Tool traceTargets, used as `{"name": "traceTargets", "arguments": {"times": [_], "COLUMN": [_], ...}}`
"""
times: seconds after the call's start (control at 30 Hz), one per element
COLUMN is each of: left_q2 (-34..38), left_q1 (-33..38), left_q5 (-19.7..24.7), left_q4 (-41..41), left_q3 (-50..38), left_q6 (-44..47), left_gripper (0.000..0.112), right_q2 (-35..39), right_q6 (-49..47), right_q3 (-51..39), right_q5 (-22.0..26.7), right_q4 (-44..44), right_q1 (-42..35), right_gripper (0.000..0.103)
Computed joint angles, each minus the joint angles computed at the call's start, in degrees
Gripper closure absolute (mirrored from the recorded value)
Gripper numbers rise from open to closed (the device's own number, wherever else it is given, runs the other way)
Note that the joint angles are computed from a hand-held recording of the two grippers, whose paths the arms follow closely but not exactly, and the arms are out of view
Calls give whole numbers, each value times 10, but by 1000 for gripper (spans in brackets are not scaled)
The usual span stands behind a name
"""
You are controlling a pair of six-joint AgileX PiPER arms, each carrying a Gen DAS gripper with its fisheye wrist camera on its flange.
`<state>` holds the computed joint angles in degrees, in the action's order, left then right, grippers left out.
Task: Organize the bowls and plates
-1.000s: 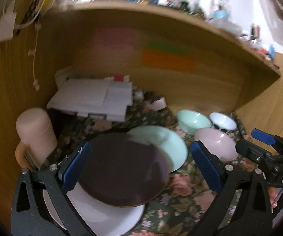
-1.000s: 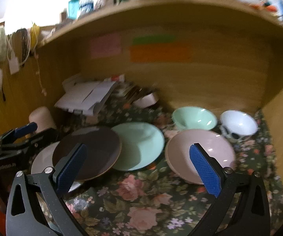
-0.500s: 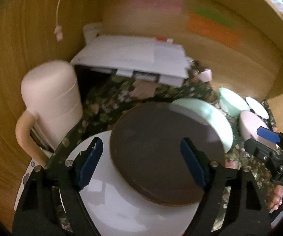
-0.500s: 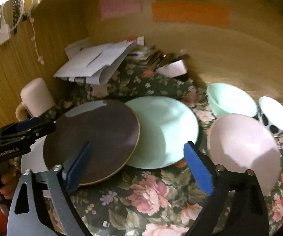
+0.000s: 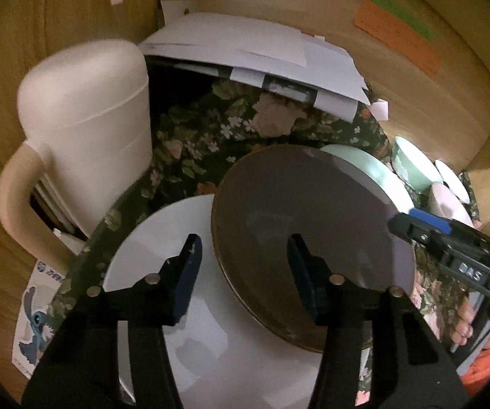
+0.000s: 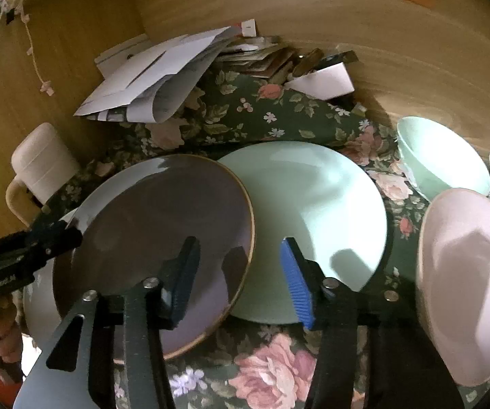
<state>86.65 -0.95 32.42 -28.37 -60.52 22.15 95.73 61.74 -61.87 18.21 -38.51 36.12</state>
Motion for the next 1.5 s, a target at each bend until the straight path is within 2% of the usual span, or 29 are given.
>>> {"name": "traceTargets", "arguments": {"times": [0.3,0.4,0.47,0.73,0.83,1.27,1.5], "left_q2": [30,40,43,36,35,4,-23], "left_q1": [7,14,16,6,9,-4,-20], "left_q5": [25,34,35,29,38,47,50], "left_q4": [-12,-26,-31,-2,-16,-37,-37], "left_q3": [-19,-23,-25,-30,-33,-10,4], "left_q6": [18,27,32,9,16,30,27], "left_gripper": [77,80,80,81,81,81,81], "right_q2": [37,47,49,43,34,-39,-91], "right_q6": [-185,-200,-187,-216,-188,41,130], "right_q3": [-35,-47,-48,-39,-29,39,85], "right_q5": [-23,-16,-18,-23,-22,5,22], "right_q4": [190,199,186,227,204,-5,-75], "right_q1": [-30,-27,-26,-30,-28,12,30], "right_gripper": [68,72,72,72,72,72,72]}}
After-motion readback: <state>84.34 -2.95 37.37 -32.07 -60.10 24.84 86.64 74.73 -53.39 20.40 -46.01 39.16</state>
